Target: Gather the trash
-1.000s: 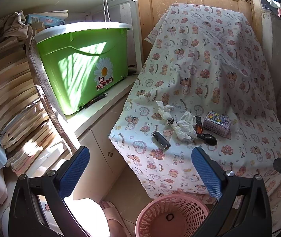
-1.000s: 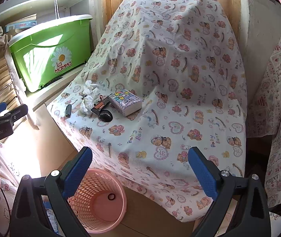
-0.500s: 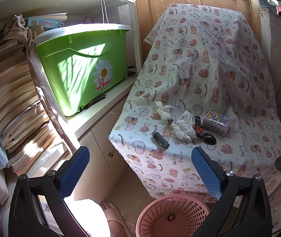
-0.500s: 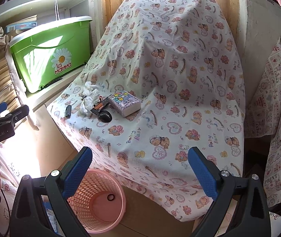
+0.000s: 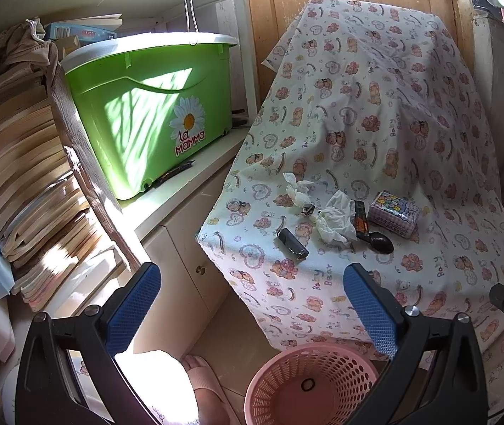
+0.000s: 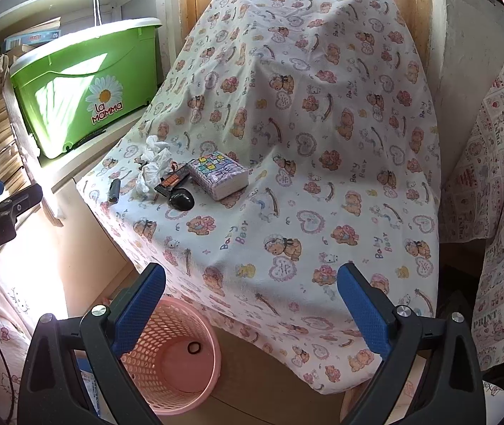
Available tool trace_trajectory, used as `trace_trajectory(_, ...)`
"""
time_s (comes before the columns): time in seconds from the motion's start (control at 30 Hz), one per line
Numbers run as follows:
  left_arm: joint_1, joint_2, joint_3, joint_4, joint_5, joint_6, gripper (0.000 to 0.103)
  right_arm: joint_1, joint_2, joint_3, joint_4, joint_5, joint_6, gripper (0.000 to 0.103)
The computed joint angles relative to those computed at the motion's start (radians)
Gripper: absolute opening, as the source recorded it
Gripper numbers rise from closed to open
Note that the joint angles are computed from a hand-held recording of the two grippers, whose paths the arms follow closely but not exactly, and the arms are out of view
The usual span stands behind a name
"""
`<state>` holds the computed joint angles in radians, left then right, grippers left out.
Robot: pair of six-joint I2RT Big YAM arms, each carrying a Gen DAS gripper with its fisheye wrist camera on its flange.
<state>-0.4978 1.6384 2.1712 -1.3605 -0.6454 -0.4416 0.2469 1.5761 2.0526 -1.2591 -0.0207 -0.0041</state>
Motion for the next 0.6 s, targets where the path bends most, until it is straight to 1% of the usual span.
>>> trace_trajectory(0.13,-0.002,0.000,-0.001,-0.003,-0.005,0.001,0.102,0.000,0.007,0.008,-0.006,-0.010,0.009,0.099)
trace_trajectory(0.33,-0.001,-0.002,-0.007,0.000,-0.006,0.000,0.102,0.007,0.014,0.012,-0.008,0.001,0.013,0.099)
trace_trajectory(0.5,0.015,-0.003,-0.010,-0.009,0.034,-0.009,0.102,0.006,0.018,0.017,-0.012,-0.005,0.014,0.099)
trace_trajectory(0.6,0.021,-0.003,-0.012,-0.022,0.042,-0.021,0.102,0.008,0.023,0.021,-0.016,-0.007,0.020,0.099)
